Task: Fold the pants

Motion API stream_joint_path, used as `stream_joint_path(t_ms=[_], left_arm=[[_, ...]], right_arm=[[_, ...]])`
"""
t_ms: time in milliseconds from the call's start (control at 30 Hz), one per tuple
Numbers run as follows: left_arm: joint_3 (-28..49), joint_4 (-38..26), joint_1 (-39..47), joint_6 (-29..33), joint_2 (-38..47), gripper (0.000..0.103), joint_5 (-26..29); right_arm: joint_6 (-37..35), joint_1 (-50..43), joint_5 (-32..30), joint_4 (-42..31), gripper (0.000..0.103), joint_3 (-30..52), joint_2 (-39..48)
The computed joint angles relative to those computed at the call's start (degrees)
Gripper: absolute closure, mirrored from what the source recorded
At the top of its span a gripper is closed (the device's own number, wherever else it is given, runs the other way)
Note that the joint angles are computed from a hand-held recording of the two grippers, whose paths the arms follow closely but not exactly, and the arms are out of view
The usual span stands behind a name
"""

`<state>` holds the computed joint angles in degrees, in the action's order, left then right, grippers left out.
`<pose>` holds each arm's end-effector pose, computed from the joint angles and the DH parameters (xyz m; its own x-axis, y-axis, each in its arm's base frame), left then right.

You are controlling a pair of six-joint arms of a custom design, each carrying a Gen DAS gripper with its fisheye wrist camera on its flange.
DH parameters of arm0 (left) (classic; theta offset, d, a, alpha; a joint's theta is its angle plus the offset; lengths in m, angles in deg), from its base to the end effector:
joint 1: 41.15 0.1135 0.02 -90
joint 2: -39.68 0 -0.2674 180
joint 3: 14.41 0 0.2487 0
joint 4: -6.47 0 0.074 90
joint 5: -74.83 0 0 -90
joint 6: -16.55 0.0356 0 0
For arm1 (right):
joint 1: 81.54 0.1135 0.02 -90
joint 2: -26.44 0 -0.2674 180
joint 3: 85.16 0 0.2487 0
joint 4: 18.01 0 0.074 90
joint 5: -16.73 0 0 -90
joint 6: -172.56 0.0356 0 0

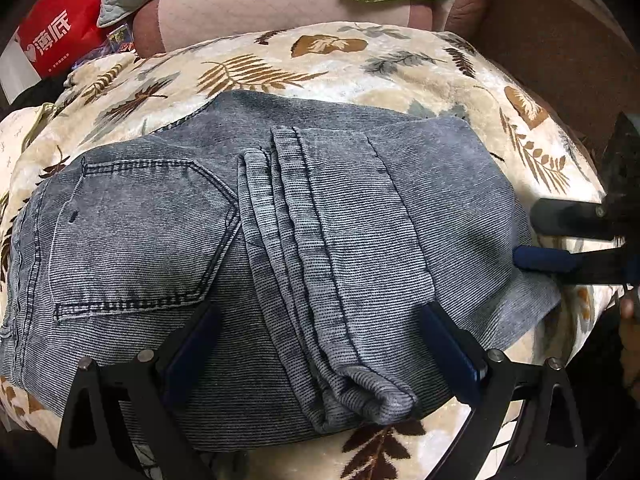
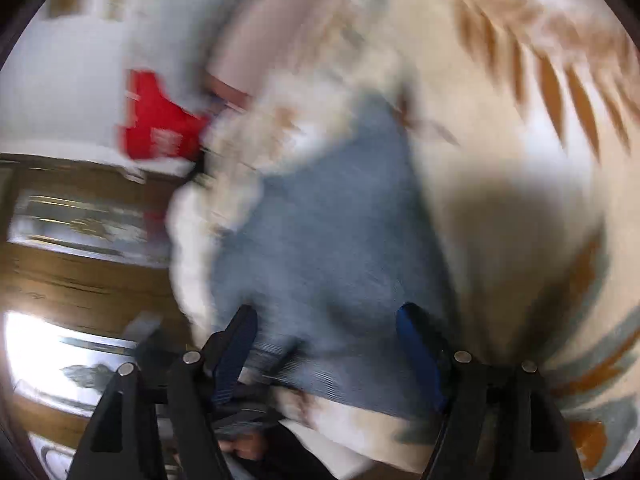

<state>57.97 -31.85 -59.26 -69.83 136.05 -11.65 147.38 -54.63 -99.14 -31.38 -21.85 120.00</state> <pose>0.3109 -0.1040 0.1811 -0.8186 0.3340 -0.4672 0.3898 0.9205 -0.0249 0.2856 0.1624 0.1819 -0.8852 0.4639 -0.0356 0.2636 0.5631 0.7832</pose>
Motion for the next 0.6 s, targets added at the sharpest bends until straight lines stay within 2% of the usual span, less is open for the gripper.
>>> stream_joint_path(t_ms=[67, 167, 200, 267, 300, 333, 367, 500, 600], left_arm=[[0.2, -0.3, 0.3, 0.1, 0.0, 0.004, 0.5], [0.5, -0.5, 0.3, 0.0, 0.2, 0.004, 0.5], [0.3, -0.2, 0.2, -0.1, 0.2, 0.004, 0.2], [0.3, 0.0, 0.0, -0.4, 0.1, 0.004, 0.1], [0.5, -0.3, 0.2, -0.4, 0.0, 0.004, 0.5], [0.6, -0.8, 0.7, -0.6, -0.4, 0.004, 1.2], [0.3, -1.0, 1.6, -1.1, -1.8, 0.004, 2.5], [-3.2, 1.0, 8.1, -3.6, -9.9, 0.004, 8.7], [-5.4, 1.3, 17.8, -6.6, -14.5, 0.004, 14.9]], right_arm=[[2.2, -0.2, 0.6, 0.6, 0.029, -0.4, -1.3], [-1.1, 1.9, 4.5, -1.7, 0.028, 1.1, -5.4], [-1.4, 2.4, 4.1, -1.0, 0.028, 1.0, -5.6], [-2.2, 3.3, 3.1, -0.6, 0.026, 0.1, -4.8], [-3.1, 3.4, 3.4, -3.5, 0.028, 1.2, -2.1], [-2.7, 3.0, 2.4, -0.9, 0.028, -0.1, -1.0], [-1.3, 2.6, 2.7, 2.1, 0.028, -2.2, -2.2], [-4.9, 3.8, 9.1, -1.2, 0.027, -1.0, -6.1], [-2.1, 3.2, 8.0, 2.3, 0.027, -3.6, -6.5]])
